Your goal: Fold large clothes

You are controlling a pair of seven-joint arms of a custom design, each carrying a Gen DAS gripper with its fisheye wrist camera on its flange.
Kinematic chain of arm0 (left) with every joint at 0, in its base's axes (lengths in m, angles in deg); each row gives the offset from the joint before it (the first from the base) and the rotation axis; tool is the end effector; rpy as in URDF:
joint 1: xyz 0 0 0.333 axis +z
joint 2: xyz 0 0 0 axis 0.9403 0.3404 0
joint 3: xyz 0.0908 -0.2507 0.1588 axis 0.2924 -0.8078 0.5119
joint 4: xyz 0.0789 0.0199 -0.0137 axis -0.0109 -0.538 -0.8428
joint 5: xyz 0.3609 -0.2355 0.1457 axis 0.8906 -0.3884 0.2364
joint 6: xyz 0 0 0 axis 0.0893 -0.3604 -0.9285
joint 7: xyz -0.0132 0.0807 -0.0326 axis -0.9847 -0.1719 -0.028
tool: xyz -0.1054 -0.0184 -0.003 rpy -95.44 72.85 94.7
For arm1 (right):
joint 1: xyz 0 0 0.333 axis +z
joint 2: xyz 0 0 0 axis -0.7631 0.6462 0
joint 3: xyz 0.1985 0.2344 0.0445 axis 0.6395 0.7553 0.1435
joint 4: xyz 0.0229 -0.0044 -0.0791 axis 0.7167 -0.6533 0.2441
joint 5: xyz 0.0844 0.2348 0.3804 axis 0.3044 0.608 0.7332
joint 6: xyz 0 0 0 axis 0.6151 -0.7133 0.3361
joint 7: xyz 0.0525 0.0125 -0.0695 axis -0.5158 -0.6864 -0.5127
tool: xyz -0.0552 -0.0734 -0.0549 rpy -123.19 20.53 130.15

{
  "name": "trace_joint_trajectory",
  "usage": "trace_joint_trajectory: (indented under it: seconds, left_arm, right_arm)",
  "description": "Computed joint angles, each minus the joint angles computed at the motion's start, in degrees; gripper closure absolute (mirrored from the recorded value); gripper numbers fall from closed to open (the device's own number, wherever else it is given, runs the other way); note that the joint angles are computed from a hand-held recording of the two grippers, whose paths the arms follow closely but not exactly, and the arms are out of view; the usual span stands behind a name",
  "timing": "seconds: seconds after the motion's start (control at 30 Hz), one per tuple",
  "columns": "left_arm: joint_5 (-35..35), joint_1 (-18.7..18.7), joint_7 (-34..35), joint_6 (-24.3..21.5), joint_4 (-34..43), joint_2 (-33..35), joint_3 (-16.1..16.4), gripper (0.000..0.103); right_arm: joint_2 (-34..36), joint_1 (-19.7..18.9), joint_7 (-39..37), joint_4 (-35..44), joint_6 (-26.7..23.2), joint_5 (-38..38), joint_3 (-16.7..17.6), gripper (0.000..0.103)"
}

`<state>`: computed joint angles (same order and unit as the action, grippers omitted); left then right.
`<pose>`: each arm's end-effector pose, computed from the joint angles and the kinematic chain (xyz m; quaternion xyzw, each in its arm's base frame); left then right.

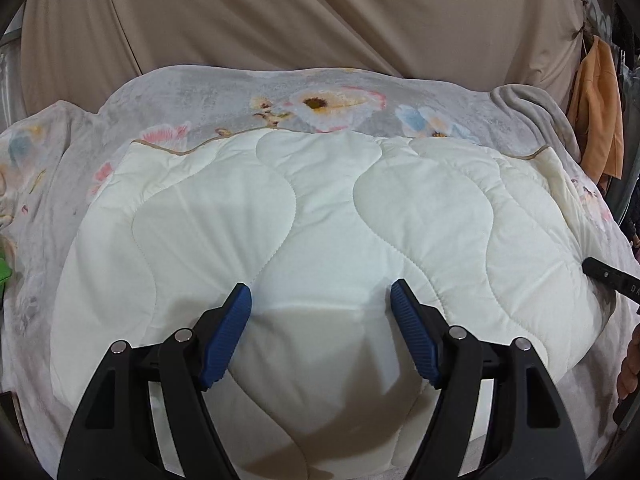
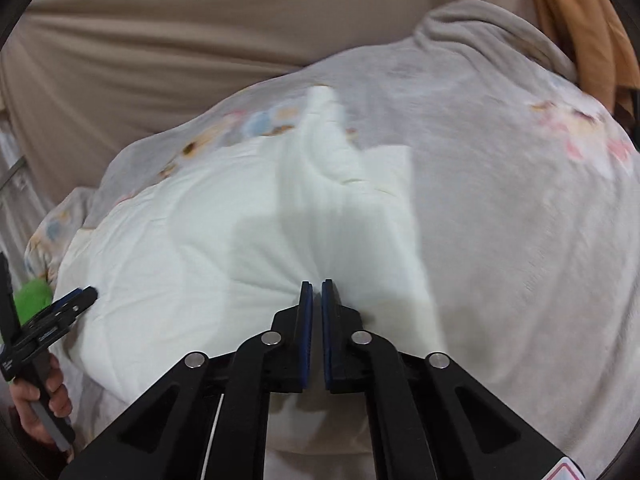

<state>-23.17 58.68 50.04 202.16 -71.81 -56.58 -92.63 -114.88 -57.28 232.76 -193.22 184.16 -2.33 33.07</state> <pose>0.6045 -0.2701 0.4741 -0.4796 0.7820 -0.3465 0.1959 0.4606 0.1029 0.4633 -0.4468 0.8012 -0.2234 0.3296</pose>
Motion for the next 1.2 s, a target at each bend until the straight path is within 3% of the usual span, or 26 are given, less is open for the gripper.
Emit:
trace_joint_trajectory:
  seconds: [0.07, 0.17, 0.23, 0.27, 0.3, 0.33, 0.43, 0.53, 0.6, 0.63, 0.67, 0.7, 0.77, 0.83, 0.87, 0.93, 0.97, 1.03, 1.07, 1.1, 1.2]
  left_arm:
    - [0.2, 0.0, -0.4, 0.2, -0.2, 0.0, 0.0, 0.032]
    - [-3.1, 0.3, 1.6, -0.1, -1.0, -1.5, 0.0, 0.033]
    - [-14.3, 0.2, 10.0, 0.4, -1.6, -3.5, 0.6, 0.029]
    - [-19.6, 0.1, 13.1, 0.3, -1.2, -4.3, 1.5, 0.021]
    - [-21.8, 0.1, 13.8, 0.3, -0.6, -4.6, 2.4, 0.016]
    - [-22.4, 0.4, 13.1, 0.5, 0.4, -4.4, 3.2, 0.012]
    - [-15.9, 2.5, 4.0, 0.3, 6.0, -0.7, 4.5, 0.006]
    - [-12.4, 5.3, -2.8, -7.2, 16.6, 7.5, 4.5, 0.006]
    - [-15.0, 8.0, -2.8, -13.7, 23.7, 13.3, 2.6, 0.007]
    - [-16.0, 9.1, -2.7, -15.9, 26.0, 15.4, 1.5, 0.015]
    - [-16.6, 10.1, -2.5, -18.3, 28.5, 17.6, 0.4, 0.039]
    - [-16.5, 10.8, -2.3, -20.2, 30.2, 19.0, -0.5, 0.051]
    - [-14.7, 10.9, -1.8, -19.6, 30.8, 19.4, -1.3, 0.087]
    - [-17.9, 12.8, 2.2, -16.7, 29.5, 18.2, -3.7, 0.091]
    - [-20.3, 13.8, 4.5, -15.1, 28.7, 17.3, -4.9, 0.091]
    - [-18.0, 12.3, 3.5, -12.5, 28.6, 17.0, -3.8, 0.091]
    - [-13.5, 10.3, 0.5, -12.1, 29.5, 18.0, -1.9, 0.091]
    - [-7.6, 8.7, -3.7, -16.1, 33.4, 21.7, -0.2, 0.090]
    - [-3.9, 7.5, -6.9, -18.0, 35.5, 24.1, 1.0, 0.086]
    - [-4.1, 8.1, -6.7, -18.4, 36.2, 25.5, 0.1, 0.086]
    - [-2.4, 8.8, -8.2, -17.2, 35.7, 25.7, -0.7, 0.084]
  right_arm:
    - [0.6, 2.5, -1.7, -1.5, 2.1, 2.4, -3.2, 0.103]
    - [-0.6, 1.1, -1.2, -0.6, 0.2, 2.4, -0.9, 0.103]
    - [-2.8, -1.2, -0.2, -0.2, 0.2, 0.2, 1.7, 0.084]
    - [-3.8, -2.4, 0.2, 0.4, -0.1, -1.0, 2.9, 0.079]
    - [-4.2, -3.1, 0.1, 1.0, -0.1, -1.8, 3.3, 0.067]
    - [-3.9, -3.9, -0.3, 2.1, 0.5, -2.5, 3.2, 0.055]
    - [0.4, -4.9, -2.6, 6.4, 2.1, -3.0, 1.6, 0.041]
    - [8.3, -4.8, -5.3, 12.7, 1.1, -2.9, -0.8, 0.031]
    - [14.1, -5.8, -3.7, 17.5, -2.2, -4.9, -0.8, 0.031]
    - [16.9, -4.5, -4.7, 19.6, -3.8, -4.5, -2.1, 0.037]
    - [18.7, -2.7, -6.3, 20.6, -4.4, -3.0, -3.6, 0.052]
    - [20.7, 0.4, -10.7, 21.8, -4.8, 1.6, -6.4, 0.087]
    - [19.7, 0.6, -8.3, 20.7, -0.7, -1.3, -6.4, 0.092]
    - [15.7, -3.8, 1.0, 18.0, 6.2, -12.4, -3.1, 0.093]
    - [13.9, -6.2, 3.5, 17.1, 8.4, -14.9, -1.4, 0.093]
    - [12.8, -11.1, 6.4, 16.7, 9.1, -16.7, 2.4, 0.094]
    - [14.2, -11.2, 5.6, 17.7, 6.5, -16.3, 2.5, 0.094]
    - [20.5, -7.8, 1.8, 21.2, -1.5, -14.1, -0.3, 0.092]
    - [23.7, -7.2, -1.6, 22.3, -3.1, -10.8, -0.8, 0.090]
    - [24.9, -4.9, -1.2, 21.9, -1.6, -10.4, -3.2, 0.090]
    - [24.3, -2.9, -0.6, 23.4, -5.6, -12.1, -4.8, 0.087]
